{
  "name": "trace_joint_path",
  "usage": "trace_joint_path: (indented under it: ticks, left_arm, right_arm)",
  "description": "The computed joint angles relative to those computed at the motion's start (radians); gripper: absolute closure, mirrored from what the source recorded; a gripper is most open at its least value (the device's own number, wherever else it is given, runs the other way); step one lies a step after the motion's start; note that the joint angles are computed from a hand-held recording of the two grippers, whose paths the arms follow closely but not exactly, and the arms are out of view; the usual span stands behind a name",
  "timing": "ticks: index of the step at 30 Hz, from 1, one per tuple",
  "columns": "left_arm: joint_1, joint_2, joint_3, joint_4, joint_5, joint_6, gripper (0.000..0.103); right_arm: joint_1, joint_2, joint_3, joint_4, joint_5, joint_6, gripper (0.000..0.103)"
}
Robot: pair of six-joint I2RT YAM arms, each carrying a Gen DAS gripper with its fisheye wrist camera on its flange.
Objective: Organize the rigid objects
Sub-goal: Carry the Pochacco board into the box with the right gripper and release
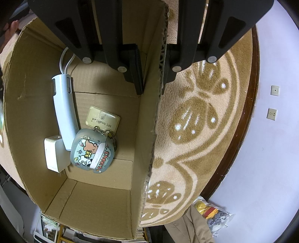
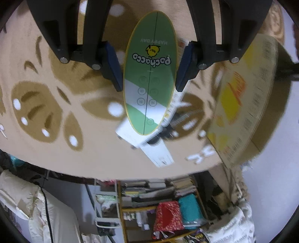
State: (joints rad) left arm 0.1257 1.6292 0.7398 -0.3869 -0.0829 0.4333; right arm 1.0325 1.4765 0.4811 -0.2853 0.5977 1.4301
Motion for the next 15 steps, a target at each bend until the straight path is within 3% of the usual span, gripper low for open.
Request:
trace_joint_path:
  ticks: [15]
  left_arm:
    - [0.000, 0.002, 0.001, 0.001, -0.001, 0.000, 0.088]
  right_arm:
    - [-0.082, 0.025, 0.330, -0.030, 0.052, -0.405, 0.042]
